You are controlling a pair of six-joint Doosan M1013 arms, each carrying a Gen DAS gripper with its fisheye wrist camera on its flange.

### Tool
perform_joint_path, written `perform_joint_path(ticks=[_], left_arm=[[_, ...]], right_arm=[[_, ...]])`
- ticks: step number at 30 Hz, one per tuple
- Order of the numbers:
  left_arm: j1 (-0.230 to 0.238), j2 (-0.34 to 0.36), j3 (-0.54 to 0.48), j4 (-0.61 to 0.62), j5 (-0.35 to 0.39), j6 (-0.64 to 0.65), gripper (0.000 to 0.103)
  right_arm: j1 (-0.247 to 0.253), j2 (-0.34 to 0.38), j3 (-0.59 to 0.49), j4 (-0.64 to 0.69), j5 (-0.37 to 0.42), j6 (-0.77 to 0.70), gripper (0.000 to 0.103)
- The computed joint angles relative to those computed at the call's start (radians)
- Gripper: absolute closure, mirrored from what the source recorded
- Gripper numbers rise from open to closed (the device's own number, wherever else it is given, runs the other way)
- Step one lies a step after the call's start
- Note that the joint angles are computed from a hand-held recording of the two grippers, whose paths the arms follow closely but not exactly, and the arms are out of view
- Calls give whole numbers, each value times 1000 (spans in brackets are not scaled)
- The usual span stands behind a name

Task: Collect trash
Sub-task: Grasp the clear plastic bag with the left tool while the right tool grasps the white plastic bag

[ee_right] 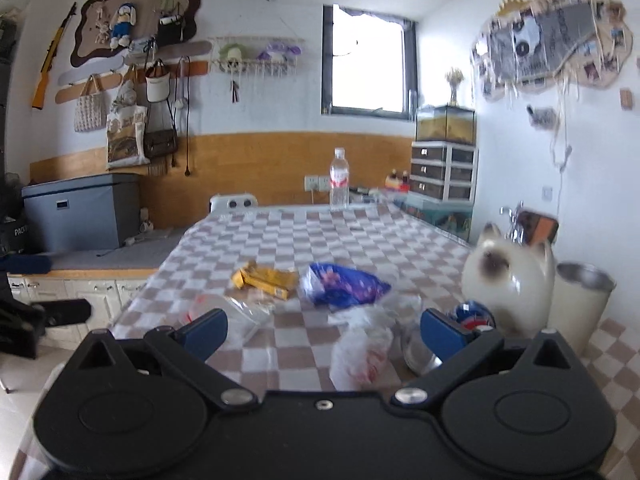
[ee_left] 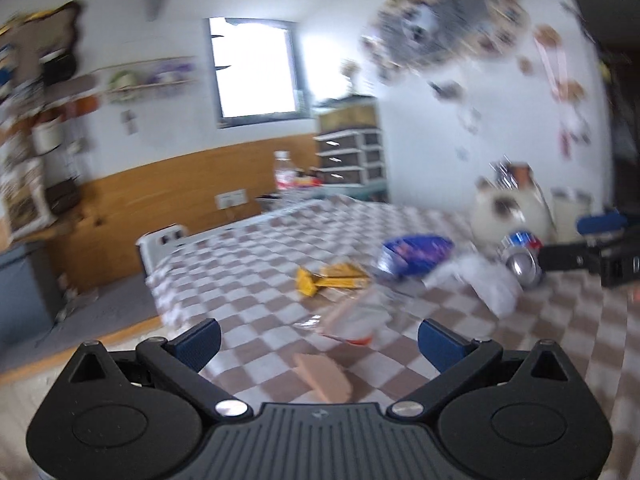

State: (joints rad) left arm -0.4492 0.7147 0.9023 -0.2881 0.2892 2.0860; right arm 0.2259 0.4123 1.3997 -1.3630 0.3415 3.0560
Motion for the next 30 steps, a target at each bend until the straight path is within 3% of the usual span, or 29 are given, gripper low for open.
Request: perform_joint_path(ticks=[3, 6, 10, 12, 14, 17, 19, 26, 30], left_arm=[[-4, 47, -74, -52, 69, 121, 0], [-8, 83, -128, -53, 106, 169, 0], [-7, 126, -194, -119, 149, 295, 1], [-7, 141, -219, -129, 162, 346, 10], [-10, 166, -265, -89, 190, 354, 20], [-20, 203, -332, 26, 213, 304, 35], [-22, 226, -374, 61, 232, 306, 38], [-31, 324, -551, 151, 309, 351, 55], [-35, 382, -665, 195, 369, 347, 63]], right_arm=[[-28, 1, 3, 214, -66, -183, 0], [-35, 14, -7, 254, -60, -201, 0], [-58, 38, -37, 441, -83, -365, 0], [-78, 53, -57, 651, -118, -544, 0], [-86, 77, -100, 776, -80, -631, 2], [-97, 115, -162, 897, -18, -654, 14], [-108, 133, -186, 984, -3, -652, 17], [-120, 162, -211, 1004, -5, -535, 26], [-131, 173, -214, 1128, -21, -581, 33]])
